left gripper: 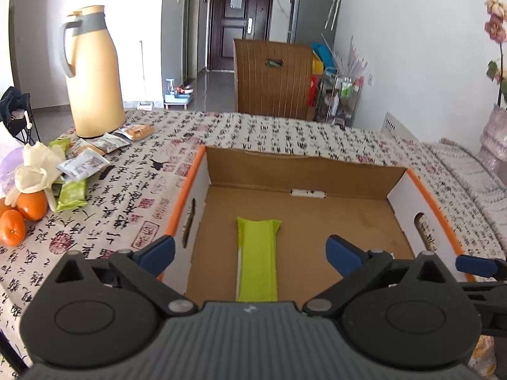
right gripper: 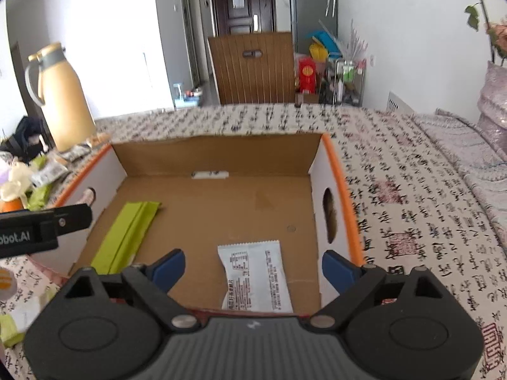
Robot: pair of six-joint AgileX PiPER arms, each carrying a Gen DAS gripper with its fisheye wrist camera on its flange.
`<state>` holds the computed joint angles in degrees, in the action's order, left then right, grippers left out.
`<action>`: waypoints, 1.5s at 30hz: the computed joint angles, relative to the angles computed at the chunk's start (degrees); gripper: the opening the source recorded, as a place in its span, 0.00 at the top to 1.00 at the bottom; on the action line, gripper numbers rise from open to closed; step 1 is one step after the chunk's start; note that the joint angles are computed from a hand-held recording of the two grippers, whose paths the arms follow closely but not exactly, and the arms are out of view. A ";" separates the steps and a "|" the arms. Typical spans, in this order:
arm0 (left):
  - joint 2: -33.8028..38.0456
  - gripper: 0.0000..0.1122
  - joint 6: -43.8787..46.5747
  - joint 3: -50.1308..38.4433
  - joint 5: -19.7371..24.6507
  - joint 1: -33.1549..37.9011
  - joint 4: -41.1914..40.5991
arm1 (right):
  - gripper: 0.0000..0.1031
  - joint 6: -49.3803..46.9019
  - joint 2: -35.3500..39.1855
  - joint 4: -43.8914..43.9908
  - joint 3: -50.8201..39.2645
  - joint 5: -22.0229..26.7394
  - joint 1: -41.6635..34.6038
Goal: Organize snacks
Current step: 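Move both tools back over the snack pile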
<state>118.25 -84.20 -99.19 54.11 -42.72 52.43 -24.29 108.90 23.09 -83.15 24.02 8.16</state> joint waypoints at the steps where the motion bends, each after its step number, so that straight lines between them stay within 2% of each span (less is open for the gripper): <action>1: -1.19 0.08 -1.35 1.69 -0.41 -0.36 0.93 | 0.03 -2.55 -1.53 2.42 2.07 -1.14 -0.46; 6: -6.39 0.08 -8.56 9.49 0.37 -3.85 6.88 | 0.00 -17.28 -9.36 16.59 12.55 -6.35 -2.43; 12: -12.08 0.08 -16.76 18.18 2.05 -9.05 12.48 | 0.00 -44.87 -19.86 42.04 25.43 -9.12 -4.63; 16: -14.74 0.08 -21.92 23.04 4.77 -13.22 15.79 | 0.00 -61.08 -26.94 56.58 33.73 -8.61 -6.12; 23: -17.40 0.08 -29.24 30.25 8.33 -19.91 17.12 | 0.00 -74.98 -36.04 68.51 45.64 -5.55 -9.10; 34: -16.02 0.08 -33.36 35.86 5.55 -27.10 11.66 | 0.00 -74.55 -42.32 65.45 56.78 -3.72 -12.54; 39: -16.16 0.08 -34.90 38.23 2.60 -27.58 9.49 | 0.00 -68.20 -41.95 56.90 57.79 -1.83 -16.37; 42: -16.21 0.08 -35.21 38.87 2.28 -27.72 8.82 | 0.00 -64.41 -41.45 51.81 57.61 0.45 -18.83; 45: -16.04 0.08 -34.54 38.54 2.39 -27.74 7.98 | 0.03 -63.37 -41.23 50.28 57.82 -0.12 -18.86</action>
<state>102.21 -118.74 -60.65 56.49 -70.46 60.41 -87.66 67.68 73.37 -25.32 23.90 -10.71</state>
